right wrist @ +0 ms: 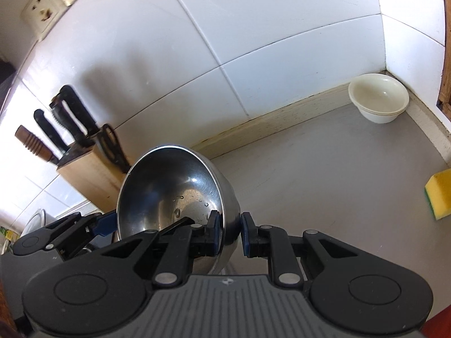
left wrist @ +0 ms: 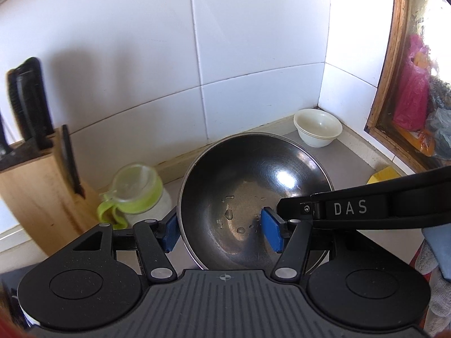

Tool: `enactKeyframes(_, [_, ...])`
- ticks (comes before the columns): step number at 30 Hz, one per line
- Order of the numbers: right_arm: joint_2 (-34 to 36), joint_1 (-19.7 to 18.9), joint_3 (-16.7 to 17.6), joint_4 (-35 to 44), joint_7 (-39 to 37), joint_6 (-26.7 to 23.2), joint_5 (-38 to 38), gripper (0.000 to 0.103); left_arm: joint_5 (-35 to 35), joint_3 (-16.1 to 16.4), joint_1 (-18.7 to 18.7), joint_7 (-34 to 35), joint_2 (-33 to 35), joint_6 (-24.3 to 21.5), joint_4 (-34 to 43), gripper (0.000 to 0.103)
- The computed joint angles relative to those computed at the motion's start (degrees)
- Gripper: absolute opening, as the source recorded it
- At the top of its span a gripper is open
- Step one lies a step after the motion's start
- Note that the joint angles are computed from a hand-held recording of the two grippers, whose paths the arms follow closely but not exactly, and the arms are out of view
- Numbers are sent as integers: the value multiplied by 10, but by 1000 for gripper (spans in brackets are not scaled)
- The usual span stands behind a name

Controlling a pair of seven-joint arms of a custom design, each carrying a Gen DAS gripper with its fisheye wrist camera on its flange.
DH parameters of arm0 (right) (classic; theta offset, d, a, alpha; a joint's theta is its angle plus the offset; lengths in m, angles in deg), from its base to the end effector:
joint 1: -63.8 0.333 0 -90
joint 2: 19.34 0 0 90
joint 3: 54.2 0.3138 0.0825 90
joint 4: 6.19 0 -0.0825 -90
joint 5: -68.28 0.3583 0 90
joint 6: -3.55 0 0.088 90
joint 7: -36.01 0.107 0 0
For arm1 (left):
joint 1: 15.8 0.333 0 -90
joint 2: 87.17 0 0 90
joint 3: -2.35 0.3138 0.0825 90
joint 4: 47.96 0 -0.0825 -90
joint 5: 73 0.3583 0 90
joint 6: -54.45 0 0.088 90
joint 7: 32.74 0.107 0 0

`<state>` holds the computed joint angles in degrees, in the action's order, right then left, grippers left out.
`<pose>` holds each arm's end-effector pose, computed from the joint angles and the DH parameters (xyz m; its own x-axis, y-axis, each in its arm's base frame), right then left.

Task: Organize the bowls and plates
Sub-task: 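Carry the steel bowl with both grippers over the bowl stack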

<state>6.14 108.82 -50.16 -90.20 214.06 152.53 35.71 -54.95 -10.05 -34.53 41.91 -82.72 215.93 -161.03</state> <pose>0.4644 0.5364 0.5103 -0.1190 -0.8539 -0.5066 -0.7669 0.4031 -0.4994 0.5064 -0.3195 0.5303 -0.4742 -0.8772 -0.0755 -0.5977 0.3837 -0.7039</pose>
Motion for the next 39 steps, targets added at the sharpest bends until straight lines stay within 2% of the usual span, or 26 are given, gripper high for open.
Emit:
enactKeyframes(8, [16, 31, -2, 39, 17, -25, -16, 22, -17, -7, 24, 16, -56, 22, -64, 66])
enactKeyframes(19, [48, 61, -1, 85, 32, -63, -10, 22, -101, -20, 48, 100, -106, 41, -140, 67])
enactKeyframes(25, [66, 72, -2, 104, 36, -75, -2, 22, -142, -22, 54, 142, -116, 46, -164, 67])
enactKeyframes(39, [101, 83, -9, 148, 26, -99, 23, 22, -186, -20, 58, 185, -103, 42, -168, 68])
